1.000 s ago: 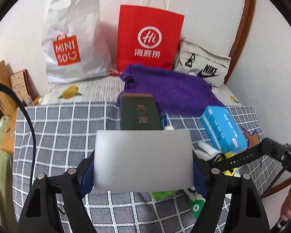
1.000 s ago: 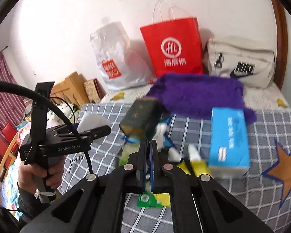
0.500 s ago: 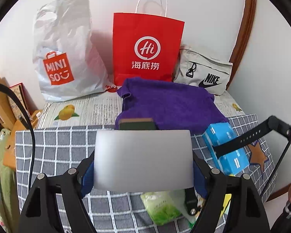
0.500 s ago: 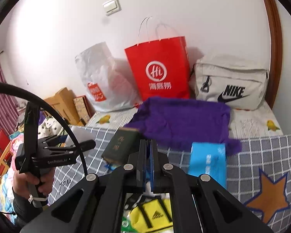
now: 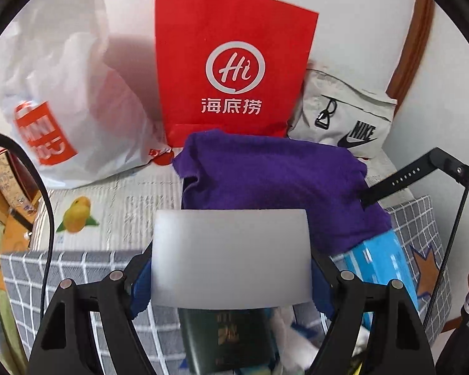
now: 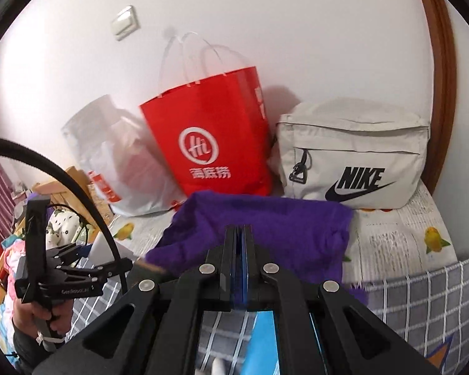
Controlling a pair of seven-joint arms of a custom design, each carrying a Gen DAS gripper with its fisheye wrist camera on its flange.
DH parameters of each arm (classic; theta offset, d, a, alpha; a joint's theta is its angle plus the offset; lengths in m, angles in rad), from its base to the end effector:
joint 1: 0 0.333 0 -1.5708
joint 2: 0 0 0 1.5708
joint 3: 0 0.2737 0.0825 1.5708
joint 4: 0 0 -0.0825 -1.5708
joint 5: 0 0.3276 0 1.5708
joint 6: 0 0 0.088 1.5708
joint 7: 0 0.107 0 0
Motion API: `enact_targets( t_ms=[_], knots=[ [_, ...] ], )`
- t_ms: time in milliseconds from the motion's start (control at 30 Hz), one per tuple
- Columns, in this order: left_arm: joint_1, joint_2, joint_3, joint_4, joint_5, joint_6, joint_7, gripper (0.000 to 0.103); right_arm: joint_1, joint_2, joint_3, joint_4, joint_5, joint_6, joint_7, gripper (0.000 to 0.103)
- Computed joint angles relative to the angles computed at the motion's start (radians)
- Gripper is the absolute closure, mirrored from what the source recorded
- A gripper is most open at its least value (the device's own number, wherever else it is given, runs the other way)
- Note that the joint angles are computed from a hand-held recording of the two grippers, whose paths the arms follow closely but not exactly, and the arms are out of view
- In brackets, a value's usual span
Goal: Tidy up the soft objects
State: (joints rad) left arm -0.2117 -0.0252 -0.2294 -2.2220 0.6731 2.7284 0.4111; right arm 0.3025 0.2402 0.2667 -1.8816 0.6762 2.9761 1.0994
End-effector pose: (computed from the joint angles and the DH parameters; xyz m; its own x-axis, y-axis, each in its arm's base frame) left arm 0.4552 -0.2414 0.4289 0.1286 -0.9857 0.1093 -0.7795 -0.1685 -0.6034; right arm 0.5327 0.2745 0.4630 0.4745 -0.8353 -0.2777 -0.6595 -0.1284 -0.7407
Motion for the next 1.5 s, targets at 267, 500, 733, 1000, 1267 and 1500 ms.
enact_targets(
  t_ms=[267, 500, 733, 1000, 1267, 1500],
  knots=[
    [-0.019, 0.177, 0.045, 0.187, -0.081, -0.026, 0.116, 0.023, -0.019, 0.308, -0.028, 0.378, -0.134, -0.135, 0.14, 0.1],
    [-0.052, 0.295, 0.084, 0.332, -0.142, -0.052, 0.205, 0.023, -0.046, 0.503, 0.013, 0.633, -0.159, -0.265, 0.155, 0.1],
    [-0.077, 0.438, 0.113, 0.513, -0.207, -0.121, 0.314, 0.023, 0.009, 0.539, -0.108, 0.662, -0.335, -0.303, 0.31, 0.1],
    [-0.099, 0.578, 0.146, 0.697, -0.274, -0.227, 0.376, 0.023, 0.004, 0.591, -0.133, 0.727, -0.453, -0.398, 0.349, 0.094],
    [-0.099, 0.705, 0.15, 0.884, -0.332, -0.33, 0.438, 0.023, 0.003, 0.614, -0.137, 0.76, -0.498, -0.452, 0.317, 0.064],
    [-0.106, 0.785, 0.161, 1.008, -0.355, -0.407, 0.481, 0.022, 0.02, 0.602, -0.16, 0.737, -0.535, -0.43, 0.327, 0.04]
  ],
)
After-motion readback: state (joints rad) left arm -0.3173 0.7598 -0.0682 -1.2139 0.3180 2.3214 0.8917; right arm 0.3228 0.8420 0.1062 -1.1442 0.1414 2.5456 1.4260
